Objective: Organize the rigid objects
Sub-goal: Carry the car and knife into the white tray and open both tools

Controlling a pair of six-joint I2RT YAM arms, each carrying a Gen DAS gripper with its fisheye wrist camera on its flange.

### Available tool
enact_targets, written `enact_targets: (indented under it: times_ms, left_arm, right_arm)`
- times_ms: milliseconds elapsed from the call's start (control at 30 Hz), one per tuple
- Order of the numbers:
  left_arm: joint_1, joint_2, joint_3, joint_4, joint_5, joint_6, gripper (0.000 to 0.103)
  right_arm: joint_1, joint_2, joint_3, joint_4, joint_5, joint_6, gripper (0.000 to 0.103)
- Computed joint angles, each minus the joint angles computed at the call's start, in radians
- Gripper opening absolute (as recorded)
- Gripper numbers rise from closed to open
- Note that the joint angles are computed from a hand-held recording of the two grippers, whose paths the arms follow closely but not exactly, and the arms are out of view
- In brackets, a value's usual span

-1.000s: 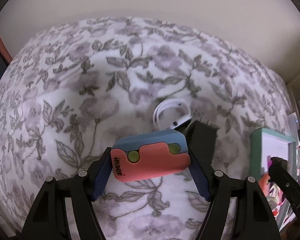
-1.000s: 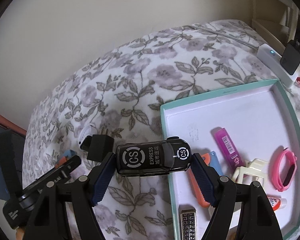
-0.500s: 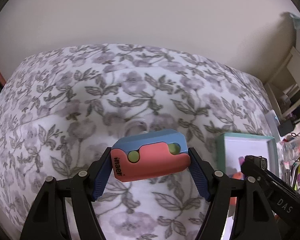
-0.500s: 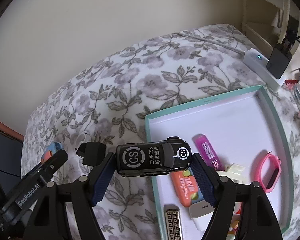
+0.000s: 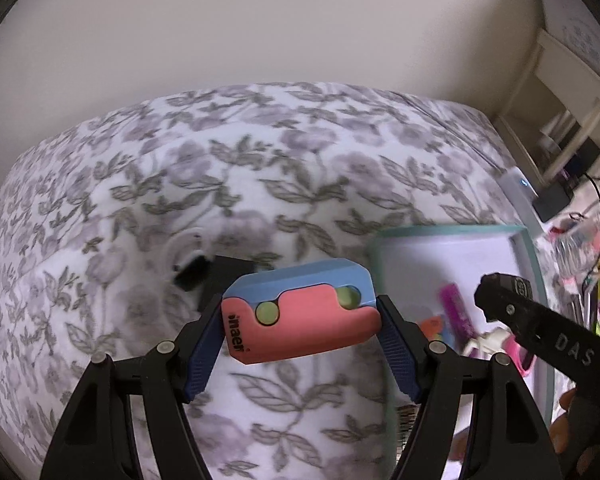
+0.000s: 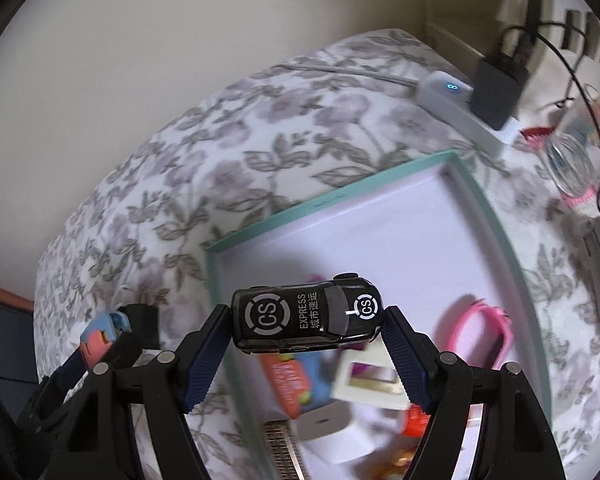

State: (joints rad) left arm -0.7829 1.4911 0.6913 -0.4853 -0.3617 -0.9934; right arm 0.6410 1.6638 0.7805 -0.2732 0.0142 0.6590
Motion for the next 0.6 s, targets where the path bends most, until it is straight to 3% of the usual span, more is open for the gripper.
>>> enact_targets:
  times_ms: [300, 600]
  left_arm:
    - [-0.078, 0.194, 0.148, 0.024, -0.010, 0.011, 0.074]
    - [-0.097, 0.292, 0.230, 0.045, -0.011, 0.025, 0.074]
  right_arm:
    - [-0.104, -0.020, -0.038, 0.006, -0.020, -0.049, 0.079]
    - [-0.187, -0.020, -0.058, 0.015, -0.040, -0.087, 0.079]
